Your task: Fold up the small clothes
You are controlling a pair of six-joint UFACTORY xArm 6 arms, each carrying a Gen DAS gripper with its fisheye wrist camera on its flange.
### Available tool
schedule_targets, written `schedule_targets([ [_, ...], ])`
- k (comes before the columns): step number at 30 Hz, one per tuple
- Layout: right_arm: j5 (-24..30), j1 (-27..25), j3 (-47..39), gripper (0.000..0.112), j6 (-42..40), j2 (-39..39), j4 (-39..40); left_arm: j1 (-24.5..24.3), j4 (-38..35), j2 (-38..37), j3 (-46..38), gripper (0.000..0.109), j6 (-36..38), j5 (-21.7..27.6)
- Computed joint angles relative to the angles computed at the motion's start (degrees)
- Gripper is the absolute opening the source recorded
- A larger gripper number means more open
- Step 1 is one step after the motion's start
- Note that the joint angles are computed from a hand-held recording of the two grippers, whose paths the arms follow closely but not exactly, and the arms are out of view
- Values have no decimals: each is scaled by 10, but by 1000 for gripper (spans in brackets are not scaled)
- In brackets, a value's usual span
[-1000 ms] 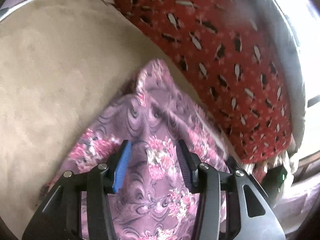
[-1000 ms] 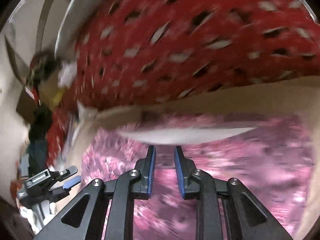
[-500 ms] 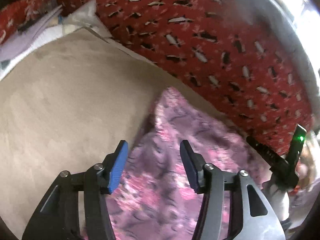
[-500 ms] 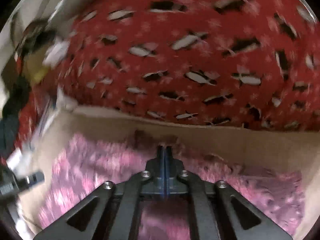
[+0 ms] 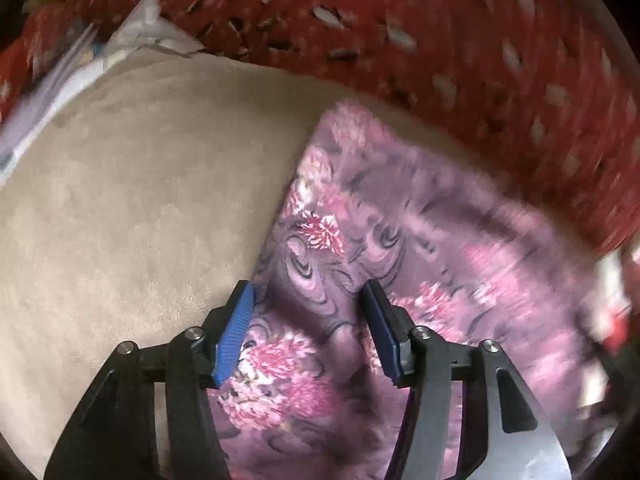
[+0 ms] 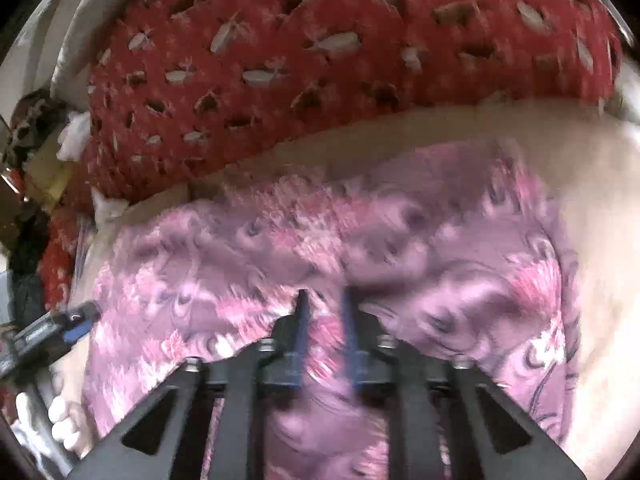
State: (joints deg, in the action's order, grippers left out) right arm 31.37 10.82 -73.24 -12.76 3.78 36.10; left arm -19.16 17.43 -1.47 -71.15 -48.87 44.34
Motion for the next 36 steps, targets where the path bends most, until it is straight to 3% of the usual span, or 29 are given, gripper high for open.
schedule_targets([
  [1, -6, -8, 12, 19, -2, -18, 26, -5, 24, -1, -2, 60, -13, 6],
  [3, -55, -18, 47, 20, -21, -57, 75, -4, 17, -8, -7, 59, -10, 14],
  [5, -103, -25, 68, 30, 33, -66, 29, 3, -9, -26, 9, 59, -7, -13],
  [6, -110, -36, 72, 42, 90, -63, -22, 5, -22, -33, 14, 59, -3, -23],
  [7, -103, -44, 71, 46, 126, -57, -48, 6, -32, -34, 17, 59, 3, -31],
  [9, -72, -56, 65, 46, 152, -39, -43, 5, -35, -35, 21, 60, 6, -48],
  [11, -58, -63, 64, 39, 96, -28, 15, -2, -13, -17, 5, 60, -4, -18],
  [12, -78, -60, 71, 11, 47, -35, 55, -7, 3, 4, -15, 60, -8, 9],
  [13, -91, -57, 78, 8, 21, -41, 80, -11, 19, 9, -16, 67, -19, 13],
  [14, -97, -59, 84, 8, 19, -42, 81, -14, 43, 9, -12, 76, -36, 15],
  [17, -72, -67, 94, 9, 65, -55, 52, -8, 28, 2, -9, 76, -29, 17],
  [18, -73, -63, 91, 14, 72, -57, 43, -5, 14, -3, -7, 76, -24, 17],
  [21, -92, -45, 149, 16, -3, -134, 117, -7, 25, -19, -5, 76, -44, 17],
  [23, -94, -34, 181, 23, -29, -165, 137, -18, 32, -25, -4, 76, -40, 5],
  [25, -88, -22, 223, 30, 9, -186, 70, -36, 54, -17, -11, 76, -40, 13],
  [28, -116, -7, 271, 30, 4, -212, 38, -63, 64, 24, -44, 76, -14, 66],
  [30, -99, -11, 267, 30, 52, -223, -12, -82, 124, 24, -41, 76, -52, 77],
  [33, -116, -2, 277, 33, 50, -250, -9, -94, 141, 26, -46, 76, -59, 95],
  [36, -115, 6, 273, 44, 120, -234, -128, -92, 134, 20, -38, 76, -51, 89],
])
